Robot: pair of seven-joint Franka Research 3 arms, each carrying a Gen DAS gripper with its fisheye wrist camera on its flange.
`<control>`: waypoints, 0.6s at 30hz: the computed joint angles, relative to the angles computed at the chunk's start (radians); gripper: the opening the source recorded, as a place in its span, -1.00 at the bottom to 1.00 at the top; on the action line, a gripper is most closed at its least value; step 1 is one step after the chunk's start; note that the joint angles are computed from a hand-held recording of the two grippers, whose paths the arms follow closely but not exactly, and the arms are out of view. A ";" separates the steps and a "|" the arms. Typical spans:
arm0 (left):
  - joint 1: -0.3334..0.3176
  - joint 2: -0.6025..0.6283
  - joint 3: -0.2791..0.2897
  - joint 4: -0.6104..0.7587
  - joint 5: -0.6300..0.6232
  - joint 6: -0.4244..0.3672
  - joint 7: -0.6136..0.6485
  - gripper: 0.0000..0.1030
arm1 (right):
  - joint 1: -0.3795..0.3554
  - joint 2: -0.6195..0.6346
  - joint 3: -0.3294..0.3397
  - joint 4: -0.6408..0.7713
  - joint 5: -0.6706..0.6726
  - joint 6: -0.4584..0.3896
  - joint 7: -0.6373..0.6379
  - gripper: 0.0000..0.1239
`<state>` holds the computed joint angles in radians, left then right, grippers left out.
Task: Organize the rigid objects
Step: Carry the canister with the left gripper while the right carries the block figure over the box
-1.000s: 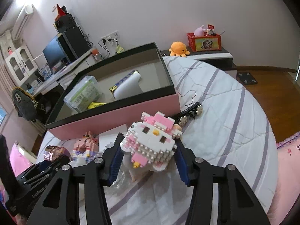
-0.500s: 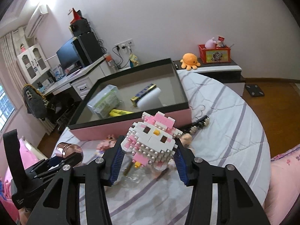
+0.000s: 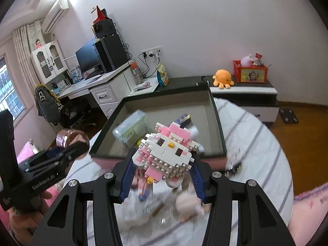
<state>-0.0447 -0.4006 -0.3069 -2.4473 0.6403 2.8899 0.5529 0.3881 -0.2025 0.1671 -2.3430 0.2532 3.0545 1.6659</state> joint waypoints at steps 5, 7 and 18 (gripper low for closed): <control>0.048 0.147 -0.010 0.173 0.079 -0.018 -0.010 0.07 | -0.017 0.123 -0.010 0.169 -0.057 -0.047 -0.019 -0.18; 0.039 0.215 0.005 0.247 0.106 -0.035 -0.011 0.07 | -0.018 0.173 -0.019 0.233 -0.074 -0.068 -0.020 -0.18; -0.072 0.532 0.134 0.560 0.039 -0.105 0.095 0.07 | 0.006 0.505 -0.102 0.630 -0.142 -0.272 0.006 -0.18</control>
